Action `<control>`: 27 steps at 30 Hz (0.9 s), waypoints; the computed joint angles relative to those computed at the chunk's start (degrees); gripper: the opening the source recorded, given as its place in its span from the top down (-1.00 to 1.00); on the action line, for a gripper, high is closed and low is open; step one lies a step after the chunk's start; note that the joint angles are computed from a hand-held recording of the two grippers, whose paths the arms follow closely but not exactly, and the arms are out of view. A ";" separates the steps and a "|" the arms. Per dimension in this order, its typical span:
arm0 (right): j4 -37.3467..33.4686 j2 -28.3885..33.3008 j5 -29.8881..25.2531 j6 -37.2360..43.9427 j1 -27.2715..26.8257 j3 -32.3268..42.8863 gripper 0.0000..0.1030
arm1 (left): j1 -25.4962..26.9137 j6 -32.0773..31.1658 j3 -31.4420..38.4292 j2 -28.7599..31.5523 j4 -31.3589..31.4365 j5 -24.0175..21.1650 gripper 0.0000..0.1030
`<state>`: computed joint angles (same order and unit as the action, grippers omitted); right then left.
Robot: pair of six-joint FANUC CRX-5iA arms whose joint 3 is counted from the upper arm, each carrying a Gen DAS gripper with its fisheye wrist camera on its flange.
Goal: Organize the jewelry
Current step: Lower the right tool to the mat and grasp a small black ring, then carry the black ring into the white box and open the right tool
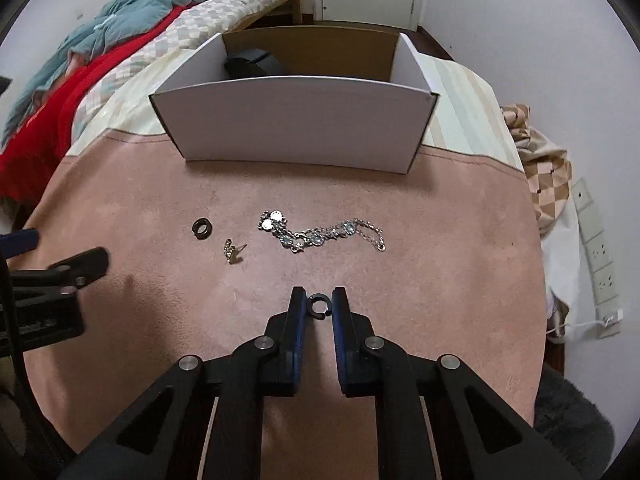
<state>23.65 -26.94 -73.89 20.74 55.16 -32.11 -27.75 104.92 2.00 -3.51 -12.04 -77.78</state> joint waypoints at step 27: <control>-0.69 -4.72 -1.91 -3.01 -4.75 -0.78 0.74 | -3.37 -5.61 -0.09 4.18 8.50 9.52 0.82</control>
<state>22.96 -31.66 -75.80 17.74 50.41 -32.89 -31.12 99.32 1.91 0.67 -3.54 -68.26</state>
